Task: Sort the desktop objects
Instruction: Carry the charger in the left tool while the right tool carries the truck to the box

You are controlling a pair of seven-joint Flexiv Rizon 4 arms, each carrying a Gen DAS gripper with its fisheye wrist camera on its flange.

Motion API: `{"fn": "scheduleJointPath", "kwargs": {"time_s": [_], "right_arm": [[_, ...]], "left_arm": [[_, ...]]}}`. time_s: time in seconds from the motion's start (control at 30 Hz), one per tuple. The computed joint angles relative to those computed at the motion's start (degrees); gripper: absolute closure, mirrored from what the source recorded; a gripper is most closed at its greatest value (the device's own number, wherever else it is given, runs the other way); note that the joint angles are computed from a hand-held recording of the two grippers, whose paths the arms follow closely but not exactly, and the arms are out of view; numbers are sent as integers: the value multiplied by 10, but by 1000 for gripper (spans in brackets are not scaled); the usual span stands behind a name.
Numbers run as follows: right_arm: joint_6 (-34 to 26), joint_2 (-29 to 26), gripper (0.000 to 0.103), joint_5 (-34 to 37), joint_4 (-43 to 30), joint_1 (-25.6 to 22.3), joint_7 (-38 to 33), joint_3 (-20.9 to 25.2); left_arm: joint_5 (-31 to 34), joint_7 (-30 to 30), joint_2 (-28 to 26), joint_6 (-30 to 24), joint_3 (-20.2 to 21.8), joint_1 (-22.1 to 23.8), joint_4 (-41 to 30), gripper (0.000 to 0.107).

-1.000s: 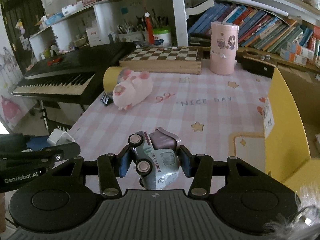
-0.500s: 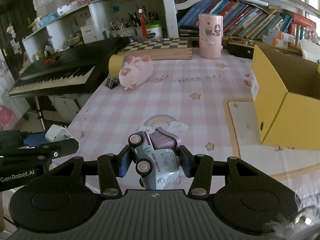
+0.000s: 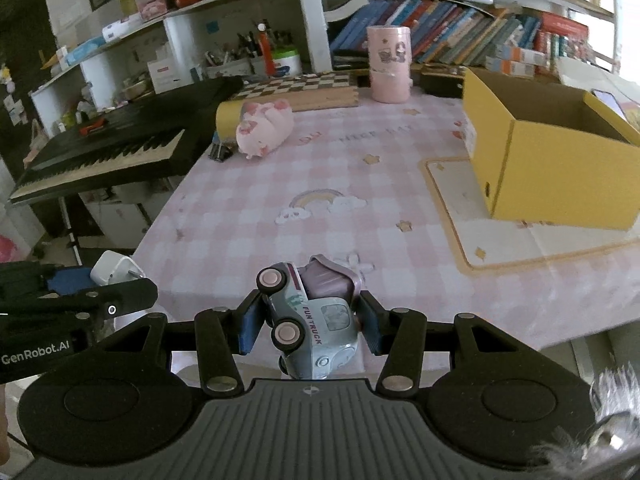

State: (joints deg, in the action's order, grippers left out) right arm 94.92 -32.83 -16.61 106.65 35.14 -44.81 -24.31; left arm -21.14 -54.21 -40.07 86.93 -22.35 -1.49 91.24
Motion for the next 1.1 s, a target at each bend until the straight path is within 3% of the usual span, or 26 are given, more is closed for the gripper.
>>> {"fn": "scheduleJointPath", "kwargs": {"time_s": [0.2,0.5,1.1], "right_arm": [[10,16,56,25,59,83,28,-81],[7,27,56,65,116,184,51,-179],[-14,33,56,99,175,283,77,-294]], "left_arm": [[0,37,12,2,-51,37,39,66],[-15,82,17,-14,-91,61,60,66],[-63,164,9,-51,-110,42,48,66]]}}
